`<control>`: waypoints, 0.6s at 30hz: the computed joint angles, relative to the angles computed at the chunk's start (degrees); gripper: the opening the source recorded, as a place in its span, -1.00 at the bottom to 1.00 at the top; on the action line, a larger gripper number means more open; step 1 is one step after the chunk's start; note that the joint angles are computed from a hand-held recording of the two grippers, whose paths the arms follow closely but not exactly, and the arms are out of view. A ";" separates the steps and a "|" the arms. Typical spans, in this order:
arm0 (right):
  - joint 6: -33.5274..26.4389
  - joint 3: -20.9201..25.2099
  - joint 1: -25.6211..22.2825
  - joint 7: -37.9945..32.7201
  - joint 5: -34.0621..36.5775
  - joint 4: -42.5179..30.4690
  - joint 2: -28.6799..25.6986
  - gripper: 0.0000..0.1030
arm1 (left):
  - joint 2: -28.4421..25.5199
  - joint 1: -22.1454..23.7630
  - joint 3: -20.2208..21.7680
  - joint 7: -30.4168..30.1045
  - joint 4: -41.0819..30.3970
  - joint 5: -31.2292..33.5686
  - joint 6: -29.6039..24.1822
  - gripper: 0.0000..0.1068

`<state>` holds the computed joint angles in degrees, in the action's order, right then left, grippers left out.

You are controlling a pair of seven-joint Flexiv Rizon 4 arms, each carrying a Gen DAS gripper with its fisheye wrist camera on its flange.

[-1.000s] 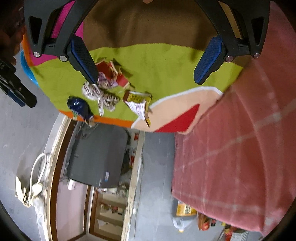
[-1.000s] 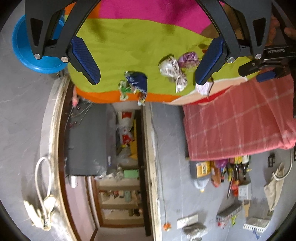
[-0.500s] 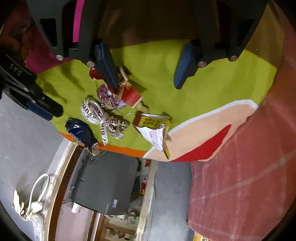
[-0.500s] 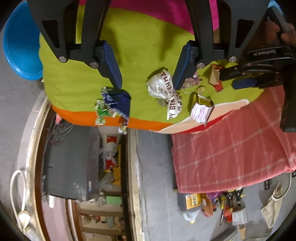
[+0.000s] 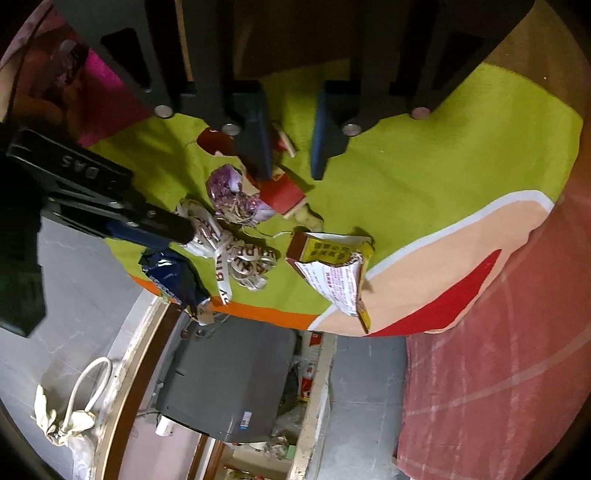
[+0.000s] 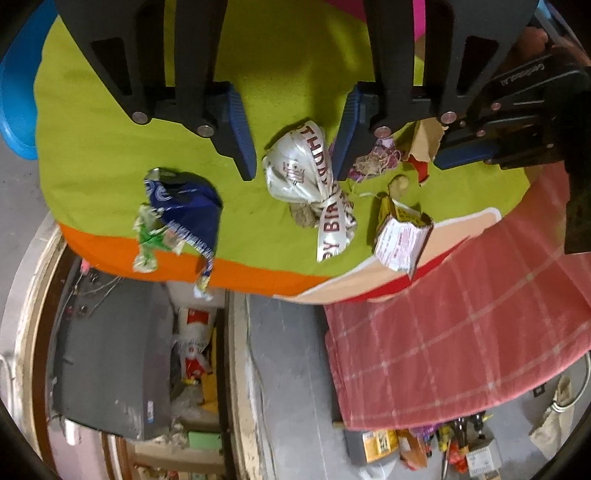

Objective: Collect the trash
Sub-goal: 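Grasp red wrapper with left tool while right tool grasps white printed ribbon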

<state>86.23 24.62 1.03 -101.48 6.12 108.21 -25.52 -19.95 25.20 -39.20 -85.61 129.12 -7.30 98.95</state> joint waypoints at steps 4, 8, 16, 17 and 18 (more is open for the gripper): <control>-2.57 -0.67 0.69 -0.14 -0.21 -0.64 -0.11 -0.41 | 0.37 -1.40 1.35 0.18 -0.06 0.11 -0.11 -0.90; -3.36 -0.85 0.93 -0.89 0.71 -0.91 0.07 -0.68 | -0.04 1.94 -2.41 -0.59 0.89 -0.31 0.93 -0.94; 1.83 2.91 -1.88 -5.51 5.36 2.17 2.11 -0.86 | 1.35 7.13 -7.04 -6.28 2.49 3.52 2.98 -0.98; 3.51 3.89 -2.65 -6.09 5.91 3.00 2.55 -0.86 | 1.81 7.17 -6.91 -6.98 2.66 4.14 3.34 -0.98; 5.43 5.11 -3.68 -6.66 6.38 3.93 2.98 -0.86 | 2.25 7.24 -6.85 -7.70 2.85 4.72 3.63 -0.98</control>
<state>91.66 29.73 -2.65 -108.14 12.50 112.14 -22.54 -17.70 32.44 -46.05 -93.30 131.97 -2.59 102.58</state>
